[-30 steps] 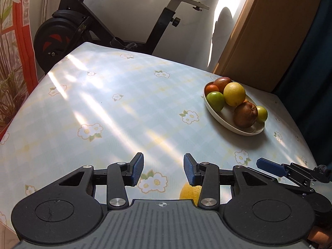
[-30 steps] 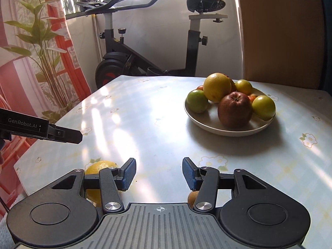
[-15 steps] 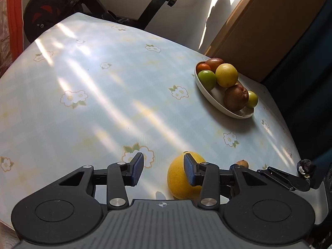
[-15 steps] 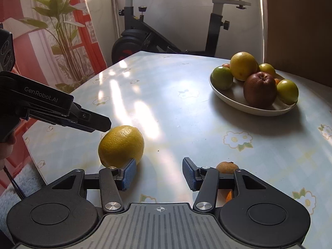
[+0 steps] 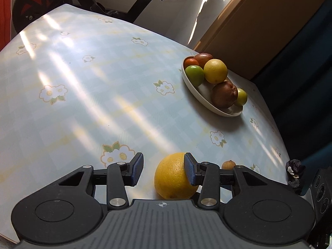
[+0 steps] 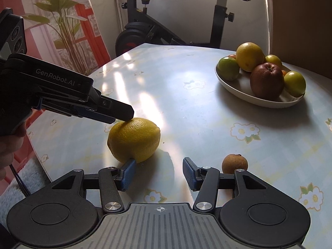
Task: Organize fruits
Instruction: 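Close the left gripper on the lemon and lift it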
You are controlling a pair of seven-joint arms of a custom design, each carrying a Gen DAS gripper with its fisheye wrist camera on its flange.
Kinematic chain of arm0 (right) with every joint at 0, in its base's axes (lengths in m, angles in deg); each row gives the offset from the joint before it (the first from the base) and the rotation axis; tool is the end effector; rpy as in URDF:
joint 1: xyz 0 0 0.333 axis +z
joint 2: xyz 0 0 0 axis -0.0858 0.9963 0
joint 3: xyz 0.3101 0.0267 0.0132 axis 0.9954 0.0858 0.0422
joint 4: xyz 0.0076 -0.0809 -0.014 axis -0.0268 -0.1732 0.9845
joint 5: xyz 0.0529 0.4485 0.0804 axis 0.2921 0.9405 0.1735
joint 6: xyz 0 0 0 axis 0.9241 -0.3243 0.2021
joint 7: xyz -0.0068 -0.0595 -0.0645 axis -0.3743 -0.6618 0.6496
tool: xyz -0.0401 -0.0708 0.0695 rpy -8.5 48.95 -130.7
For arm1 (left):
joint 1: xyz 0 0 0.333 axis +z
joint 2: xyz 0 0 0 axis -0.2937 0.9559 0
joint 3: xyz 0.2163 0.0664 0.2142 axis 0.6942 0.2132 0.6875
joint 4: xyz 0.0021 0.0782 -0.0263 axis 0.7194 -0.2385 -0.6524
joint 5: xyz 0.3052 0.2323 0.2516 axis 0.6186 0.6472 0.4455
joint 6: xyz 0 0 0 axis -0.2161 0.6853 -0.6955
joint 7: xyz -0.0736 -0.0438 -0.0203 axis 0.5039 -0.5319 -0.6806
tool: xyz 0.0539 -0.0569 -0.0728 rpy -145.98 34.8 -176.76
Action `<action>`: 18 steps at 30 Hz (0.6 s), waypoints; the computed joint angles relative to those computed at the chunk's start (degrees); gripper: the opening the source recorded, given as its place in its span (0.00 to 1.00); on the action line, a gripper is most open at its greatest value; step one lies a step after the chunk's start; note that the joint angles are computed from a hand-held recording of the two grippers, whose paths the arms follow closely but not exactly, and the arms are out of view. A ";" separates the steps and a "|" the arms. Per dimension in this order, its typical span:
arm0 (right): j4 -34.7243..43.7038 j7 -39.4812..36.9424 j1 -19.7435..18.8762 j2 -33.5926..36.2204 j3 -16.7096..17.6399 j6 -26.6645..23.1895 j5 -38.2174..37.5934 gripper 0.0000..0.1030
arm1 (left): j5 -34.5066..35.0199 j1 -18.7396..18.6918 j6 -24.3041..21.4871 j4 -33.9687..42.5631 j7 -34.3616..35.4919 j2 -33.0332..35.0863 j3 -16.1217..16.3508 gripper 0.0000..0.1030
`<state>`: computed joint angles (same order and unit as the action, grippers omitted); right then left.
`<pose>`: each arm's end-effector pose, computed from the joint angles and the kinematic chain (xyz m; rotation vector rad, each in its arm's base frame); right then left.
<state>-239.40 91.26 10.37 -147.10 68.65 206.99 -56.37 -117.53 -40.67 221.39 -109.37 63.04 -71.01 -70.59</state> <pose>0.3603 0.0276 0.4414 -1.8147 1.4791 -0.3564 0.4595 -0.2543 0.5048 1.8582 -2.2532 1.1490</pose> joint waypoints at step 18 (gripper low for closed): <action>5.43 -9.72 7.51 8.18 -5.54 5.02 6.54 0.45 | -11.36 2.27 -4.70 6.04 7.38 6.27 -0.05 0.46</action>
<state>-233.97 81.54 17.89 -138.93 63.11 212.01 -49.82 -128.89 -38.40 216.69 -103.33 70.42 -64.74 -70.64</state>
